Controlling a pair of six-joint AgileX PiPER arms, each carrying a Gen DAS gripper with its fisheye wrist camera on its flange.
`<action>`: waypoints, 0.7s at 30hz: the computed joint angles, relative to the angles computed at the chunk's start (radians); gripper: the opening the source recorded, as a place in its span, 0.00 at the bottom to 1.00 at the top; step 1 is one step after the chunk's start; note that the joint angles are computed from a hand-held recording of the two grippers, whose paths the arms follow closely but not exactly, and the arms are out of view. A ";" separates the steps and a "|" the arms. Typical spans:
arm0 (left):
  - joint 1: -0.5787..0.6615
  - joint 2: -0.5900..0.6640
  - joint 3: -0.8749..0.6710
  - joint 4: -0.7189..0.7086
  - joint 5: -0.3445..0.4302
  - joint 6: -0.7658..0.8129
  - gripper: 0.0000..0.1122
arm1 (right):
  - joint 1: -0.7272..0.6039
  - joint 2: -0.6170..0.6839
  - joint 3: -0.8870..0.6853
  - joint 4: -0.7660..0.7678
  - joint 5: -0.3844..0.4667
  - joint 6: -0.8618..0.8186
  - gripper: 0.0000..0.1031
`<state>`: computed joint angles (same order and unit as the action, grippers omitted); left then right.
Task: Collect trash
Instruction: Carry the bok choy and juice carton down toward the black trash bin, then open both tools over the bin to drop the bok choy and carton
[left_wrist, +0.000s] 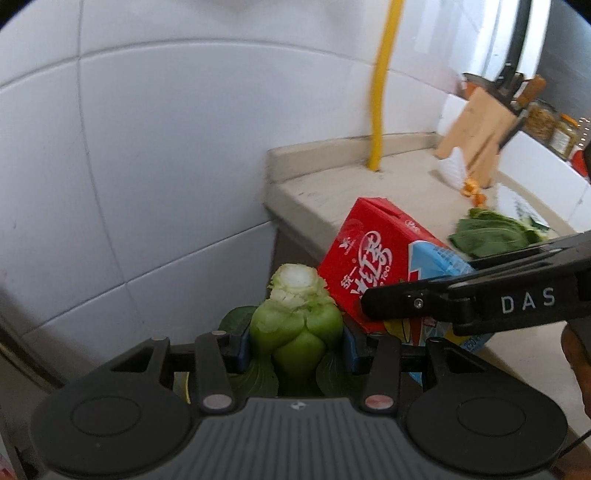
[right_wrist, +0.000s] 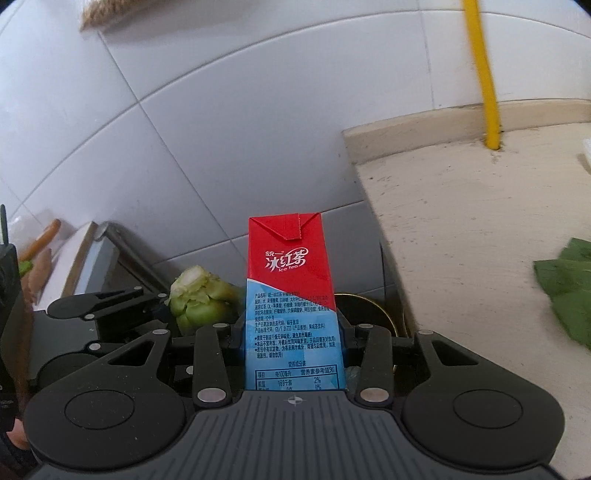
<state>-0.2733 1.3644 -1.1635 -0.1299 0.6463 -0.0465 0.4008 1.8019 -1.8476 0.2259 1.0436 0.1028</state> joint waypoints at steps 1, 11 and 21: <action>0.003 0.006 -0.002 0.010 0.004 -0.016 0.36 | 0.006 0.011 -0.007 -0.007 0.000 0.007 0.46; 0.022 0.037 -0.014 0.053 0.020 -0.071 0.36 | 0.019 0.077 -0.067 -0.027 0.013 0.041 0.46; 0.076 0.128 -0.086 0.067 0.095 -0.142 0.36 | 0.022 0.167 -0.151 -0.043 0.045 0.041 0.46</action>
<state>-0.1975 1.4928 -1.2495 -0.0627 0.7410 -0.1884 0.4233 1.9693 -1.9988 0.1834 1.0883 0.1441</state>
